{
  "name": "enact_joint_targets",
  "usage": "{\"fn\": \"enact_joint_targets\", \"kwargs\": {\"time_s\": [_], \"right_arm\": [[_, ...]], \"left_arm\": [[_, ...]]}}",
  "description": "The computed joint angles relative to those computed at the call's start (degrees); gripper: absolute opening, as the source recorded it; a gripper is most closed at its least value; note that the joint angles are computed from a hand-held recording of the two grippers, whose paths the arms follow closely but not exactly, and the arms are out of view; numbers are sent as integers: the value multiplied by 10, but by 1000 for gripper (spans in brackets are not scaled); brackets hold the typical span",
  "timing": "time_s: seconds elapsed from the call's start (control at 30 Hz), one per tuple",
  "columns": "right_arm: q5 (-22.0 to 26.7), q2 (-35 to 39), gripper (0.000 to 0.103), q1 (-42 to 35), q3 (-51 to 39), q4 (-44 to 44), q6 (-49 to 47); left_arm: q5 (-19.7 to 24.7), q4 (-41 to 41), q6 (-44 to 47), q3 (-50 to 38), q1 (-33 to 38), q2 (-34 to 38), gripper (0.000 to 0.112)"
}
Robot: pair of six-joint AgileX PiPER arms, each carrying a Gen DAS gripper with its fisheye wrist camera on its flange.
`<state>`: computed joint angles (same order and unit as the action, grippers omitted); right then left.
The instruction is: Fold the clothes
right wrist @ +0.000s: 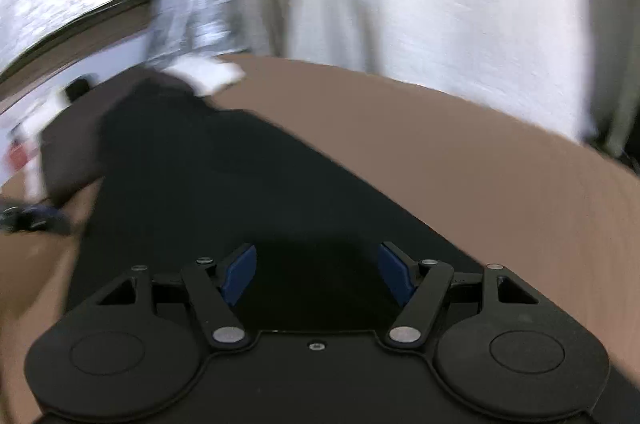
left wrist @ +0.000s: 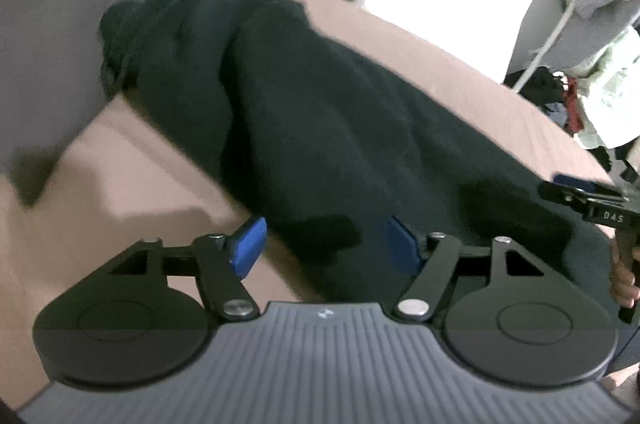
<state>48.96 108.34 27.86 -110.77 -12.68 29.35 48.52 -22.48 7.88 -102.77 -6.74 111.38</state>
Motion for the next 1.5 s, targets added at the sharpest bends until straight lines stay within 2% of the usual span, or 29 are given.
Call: {"fn": "enact_joint_targets", "kwargs": {"time_s": [0.07, 0.13, 0.2, 0.3, 0.37, 0.4, 0.47, 0.5, 0.53, 0.57, 0.6, 0.63, 0.73, 0.8, 0.87, 0.9, 0.97, 1.0, 1.03, 1.07, 1.1, 1.23, 1.3, 1.4, 1.43, 1.5], "right_arm": [[-4, -19, 72, -13, 45, 4, 43], [10, -22, 72, -35, 51, 51, 21], [23, 1, 72, -43, 21, 86, -33], [54, 41, 73, -53, -35, 137, -111], [112, 94, 81, -58, -113, 173, -166], [121, 106, 86, -51, -127, 162, -170], [99, 101, 88, -25, -104, 103, -160], [91, 94, 83, -15, -93, 81, -158], [84, 84, 63, -9, -81, 67, -158], [80, 72, 49, -2, -67, 46, -144], [77, 59, 12, 7, -54, 19, -124], [81, 44, 7, 24, -43, -26, -82], [84, 1, 6, 73, -1, -136, -3], [92, 3, 5, 95, 2, -210, 29], [95, 0, 5, 121, 27, -322, 85], [109, 7, 4, 130, 25, -379, 93], [177, 48, 4, 144, -17, -492, 71], [198, 68, 4, 142, -43, -525, 50], [197, 76, 4, 128, -47, -535, 52], [183, 77, 4, 114, -33, -522, 77], [172, 83, 4, 96, -40, -486, 81], [149, 120, 5, 16, -104, -304, 43], [128, 104, 5, 4, -79, -285, 49], [137, 125, 5, -17, -144, -230, 33], [135, 139, 6, -24, -167, -212, 37], [115, 145, 6, -35, -164, -190, 49]], "left_arm": [[-15, 0, -19, 21, 1, 11, 67], [-14, -35, -9, 23, 11, 27, 67], [-17, -69, 6, 29, 19, 35, 67], [-66, -85, 40, 75, 18, 11, 67], [-88, -76, 52, 94, 10, 1, 65], [-97, -68, 55, 100, 5, -3, 64], [-114, -51, 60, 112, -6, -10, 64], [-122, -44, 61, 116, -11, -12, 64], [-125, -44, 58, 117, -12, -11, 64], [-128, -46, 55, 117, -13, -10, 64], [-131, -53, 59, 118, -11, -11, 64], [-133, -62, 63, 120, -9, -12, 64], [-142, -86, 77, 125, -2, -16, 64], [-169, -94, 92, 144, -4, -28, 64], [-201, -109, 107, 165, -6, -40, 64], [-228, -112, 103, 181, -9, -49, 64], [-279, -114, 93, 209, -15, -63, 67], [-291, -98, 75, 213, -17, -63, 67], [-304, -79, 53, 217, -20, -63, 67], [-311, -58, 30, 219, -22, -62, 67], [-298, -39, 10, 210, -21, -54, 67], [-264, -24, -21, 189, -10, -30, 67], [-248, -34, -27, 167, 2, -17, 67], [-215, -82, -7, 97, 34, 22, 68], [-202, -77, -17, 64, 41, 39, 68], [-197, -22, -76, -11, 44, 81, 76]]}}
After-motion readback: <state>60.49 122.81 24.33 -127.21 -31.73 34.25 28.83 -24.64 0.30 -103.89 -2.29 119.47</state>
